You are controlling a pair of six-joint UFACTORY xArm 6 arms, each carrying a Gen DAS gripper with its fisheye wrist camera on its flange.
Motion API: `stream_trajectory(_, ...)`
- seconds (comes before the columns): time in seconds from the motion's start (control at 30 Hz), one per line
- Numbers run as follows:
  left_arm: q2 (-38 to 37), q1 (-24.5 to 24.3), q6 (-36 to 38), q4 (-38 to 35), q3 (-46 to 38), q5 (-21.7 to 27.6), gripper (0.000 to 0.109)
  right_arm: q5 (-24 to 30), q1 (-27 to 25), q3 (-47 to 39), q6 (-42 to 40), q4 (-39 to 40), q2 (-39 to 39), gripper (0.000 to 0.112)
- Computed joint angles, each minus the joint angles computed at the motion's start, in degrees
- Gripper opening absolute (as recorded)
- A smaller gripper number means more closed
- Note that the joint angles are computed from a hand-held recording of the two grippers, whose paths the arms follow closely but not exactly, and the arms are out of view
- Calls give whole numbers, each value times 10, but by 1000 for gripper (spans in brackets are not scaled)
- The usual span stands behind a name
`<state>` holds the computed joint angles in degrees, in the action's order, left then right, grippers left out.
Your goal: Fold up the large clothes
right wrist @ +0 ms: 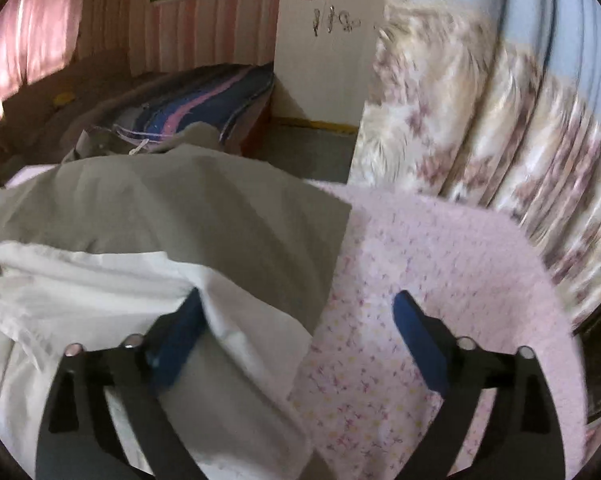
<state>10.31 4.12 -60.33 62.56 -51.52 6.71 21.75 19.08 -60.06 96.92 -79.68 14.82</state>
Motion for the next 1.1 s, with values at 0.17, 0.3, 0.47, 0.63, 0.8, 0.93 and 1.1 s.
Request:
stream_trajectory(0.17, -28, 1, -22, 42, 19, -14, 95, 74, 24, 7, -49, 27, -14, 98)
stream_trajectory(0.3, -91, -11, -108, 141, 50, -17, 98, 104, 34, 40, -56, 78, -57, 97)
stream_trajectory(0.47, -161, -38, -236, 250, 87, -33, 100, 51, 50, 99, 20, 27, -137, 99)
stream_trajectory(0.63, -156, -67, -267, 246, 87, -22, 100, 24, 66, 84, 8, 50, -125, 99)
stream_trajectory(0.8, -100, -81, -317, 260, 51, -8, 100, -6, 55, 40, 7, 63, -69, 99)
stream_trajectory(0.93, -61, -74, -259, 190, 43, -15, 100, 7, 48, 20, -130, 200, -23, 99)
stream_trajectory(1.1, -31, -70, -134, 85, 49, -9, 100, -31, 14, 58, -193, 255, -13, 101)
